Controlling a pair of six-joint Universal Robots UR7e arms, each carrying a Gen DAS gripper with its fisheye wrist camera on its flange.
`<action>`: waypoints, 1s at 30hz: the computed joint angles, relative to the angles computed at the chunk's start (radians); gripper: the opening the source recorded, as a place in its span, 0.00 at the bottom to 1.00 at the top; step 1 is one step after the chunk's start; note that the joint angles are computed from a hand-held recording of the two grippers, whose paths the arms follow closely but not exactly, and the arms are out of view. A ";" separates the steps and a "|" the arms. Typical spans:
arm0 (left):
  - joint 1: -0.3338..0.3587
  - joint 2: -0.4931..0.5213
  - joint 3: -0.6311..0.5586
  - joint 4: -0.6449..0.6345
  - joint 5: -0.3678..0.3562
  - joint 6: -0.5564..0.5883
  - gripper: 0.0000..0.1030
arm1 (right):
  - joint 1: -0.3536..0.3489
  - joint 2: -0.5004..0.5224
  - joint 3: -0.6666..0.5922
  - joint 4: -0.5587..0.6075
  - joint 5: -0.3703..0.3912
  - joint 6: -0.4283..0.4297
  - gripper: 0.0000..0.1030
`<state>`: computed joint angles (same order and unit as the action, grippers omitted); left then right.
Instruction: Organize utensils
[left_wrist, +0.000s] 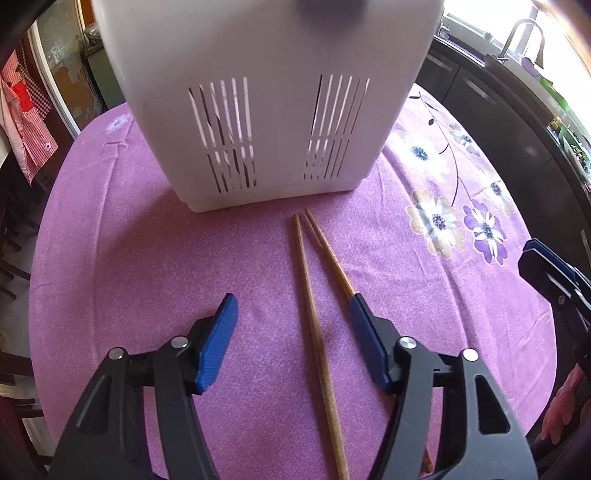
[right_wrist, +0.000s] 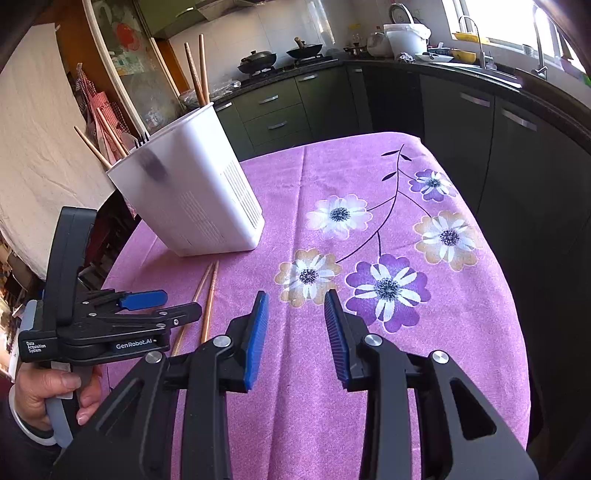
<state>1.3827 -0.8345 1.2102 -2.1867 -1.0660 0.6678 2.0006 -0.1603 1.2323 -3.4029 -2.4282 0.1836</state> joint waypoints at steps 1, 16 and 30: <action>0.000 0.004 -0.001 0.002 0.008 -0.005 0.57 | -0.001 -0.001 0.002 -0.002 0.002 0.002 0.31; 0.001 0.027 -0.045 0.004 0.030 -0.009 0.08 | -0.003 -0.008 0.022 -0.023 0.033 0.011 0.33; 0.017 -0.040 -0.114 0.079 -0.098 -0.011 0.03 | 0.005 -0.016 0.025 -0.016 0.030 0.022 0.34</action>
<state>1.3996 -0.8741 1.0966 -2.1073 -1.1635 0.6565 2.0060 -0.1765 1.2576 -3.4189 -2.3983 0.2052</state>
